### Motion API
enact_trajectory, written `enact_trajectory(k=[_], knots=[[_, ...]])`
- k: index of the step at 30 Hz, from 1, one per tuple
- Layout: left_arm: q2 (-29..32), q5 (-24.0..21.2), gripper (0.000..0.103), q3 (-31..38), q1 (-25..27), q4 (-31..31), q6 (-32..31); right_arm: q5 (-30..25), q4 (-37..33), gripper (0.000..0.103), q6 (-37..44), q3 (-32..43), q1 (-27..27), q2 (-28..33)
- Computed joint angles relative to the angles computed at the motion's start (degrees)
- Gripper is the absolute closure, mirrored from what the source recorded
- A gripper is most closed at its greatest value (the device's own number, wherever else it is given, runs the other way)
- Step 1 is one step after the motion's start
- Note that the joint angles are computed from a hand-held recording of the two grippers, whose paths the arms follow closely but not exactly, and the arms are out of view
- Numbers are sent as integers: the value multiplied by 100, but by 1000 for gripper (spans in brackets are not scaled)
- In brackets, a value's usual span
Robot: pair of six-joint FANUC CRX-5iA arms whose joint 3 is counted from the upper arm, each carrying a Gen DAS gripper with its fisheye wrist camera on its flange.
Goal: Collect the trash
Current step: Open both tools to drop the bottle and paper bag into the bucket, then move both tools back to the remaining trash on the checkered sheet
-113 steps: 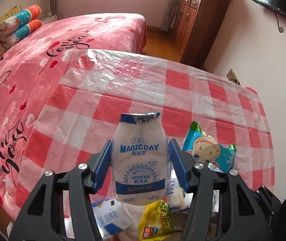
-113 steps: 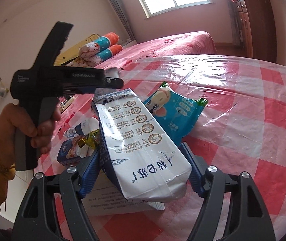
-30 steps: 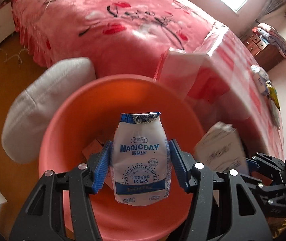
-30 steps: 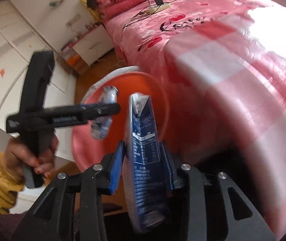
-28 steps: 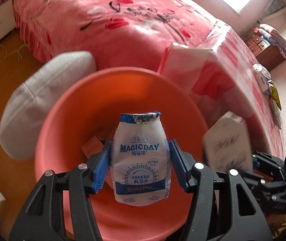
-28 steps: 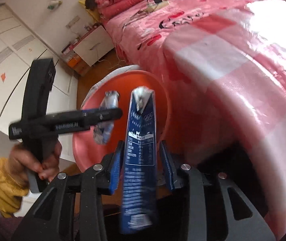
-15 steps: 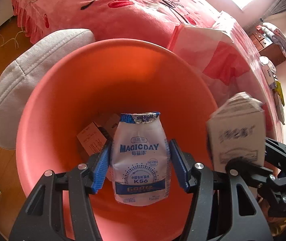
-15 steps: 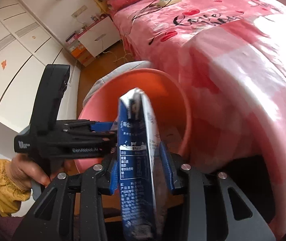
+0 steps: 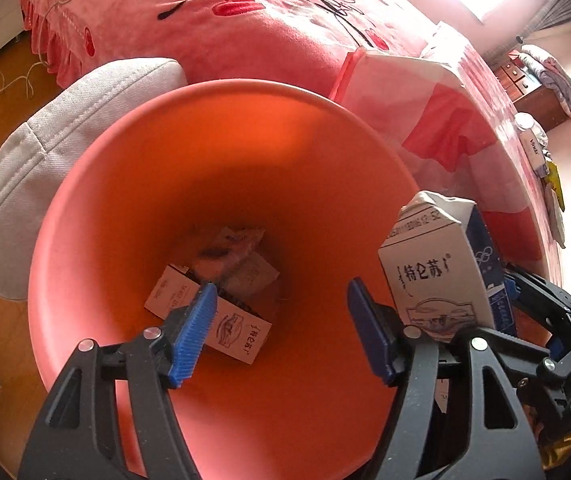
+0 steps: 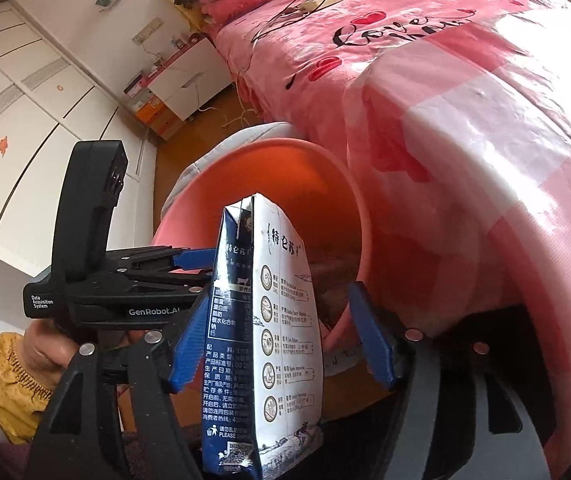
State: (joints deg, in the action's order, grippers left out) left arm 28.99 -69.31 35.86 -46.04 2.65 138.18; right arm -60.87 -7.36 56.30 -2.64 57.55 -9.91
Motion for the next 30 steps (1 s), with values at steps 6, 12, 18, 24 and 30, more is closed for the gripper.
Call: enact_trajectory(k=[6,12,18,24,30], knots=[[-57,48,33,-32,-19,-29,47,52,-84,28,-41,-55,-33,-87],[-66,-77,29,131,-52,-230,41,246,-52,21,-156,-174,-34,-254],[-15,-235,28,291,-97,-371,-9,413,284,18,-420,-350,107,-436],[63,-471,24,510,-177,-609,5,494,732,13,-726,-554,336,-641],[11,-478,23,516,-196,-679,92,529,1134,13,-951,-725,537,-814]])
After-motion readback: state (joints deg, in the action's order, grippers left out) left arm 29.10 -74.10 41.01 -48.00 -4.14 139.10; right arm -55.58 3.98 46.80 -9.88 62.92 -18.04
